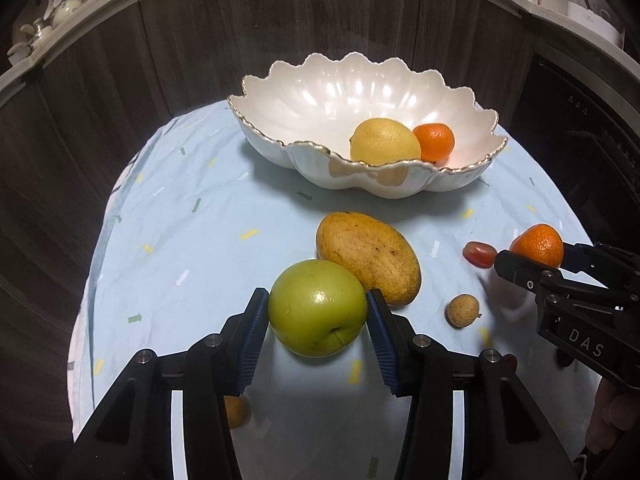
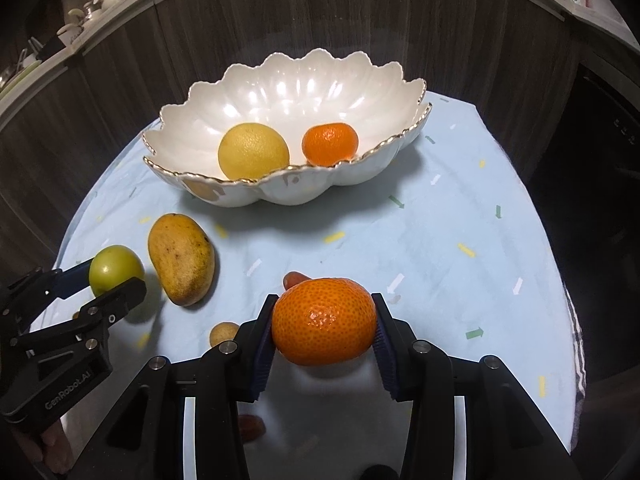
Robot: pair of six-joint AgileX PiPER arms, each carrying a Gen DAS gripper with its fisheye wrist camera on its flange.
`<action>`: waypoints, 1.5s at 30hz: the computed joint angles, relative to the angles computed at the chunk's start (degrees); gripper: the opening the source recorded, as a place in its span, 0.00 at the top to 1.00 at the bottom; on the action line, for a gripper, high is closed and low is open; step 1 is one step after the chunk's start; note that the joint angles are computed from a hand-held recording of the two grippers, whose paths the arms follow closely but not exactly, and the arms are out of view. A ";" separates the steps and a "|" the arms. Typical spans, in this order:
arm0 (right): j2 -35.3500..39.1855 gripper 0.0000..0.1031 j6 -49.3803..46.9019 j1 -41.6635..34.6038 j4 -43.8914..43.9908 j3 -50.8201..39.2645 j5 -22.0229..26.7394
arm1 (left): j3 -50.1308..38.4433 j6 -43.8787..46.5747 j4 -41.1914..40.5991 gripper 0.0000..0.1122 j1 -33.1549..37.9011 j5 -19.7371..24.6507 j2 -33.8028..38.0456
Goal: Organize fruits
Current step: 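Grip and lift the green apple with the left tool while the right tool lifts the mandarin, then carry the green apple and mandarin over the white bowl with both tools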
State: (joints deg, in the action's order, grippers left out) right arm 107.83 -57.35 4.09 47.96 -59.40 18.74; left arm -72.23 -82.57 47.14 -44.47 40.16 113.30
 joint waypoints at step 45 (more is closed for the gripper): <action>0.65 0.57 10.31 -2.05 -6.82 -18.49 7.72 | -23.86 16.79 -3.14 0.57 4.48 12.09 3.38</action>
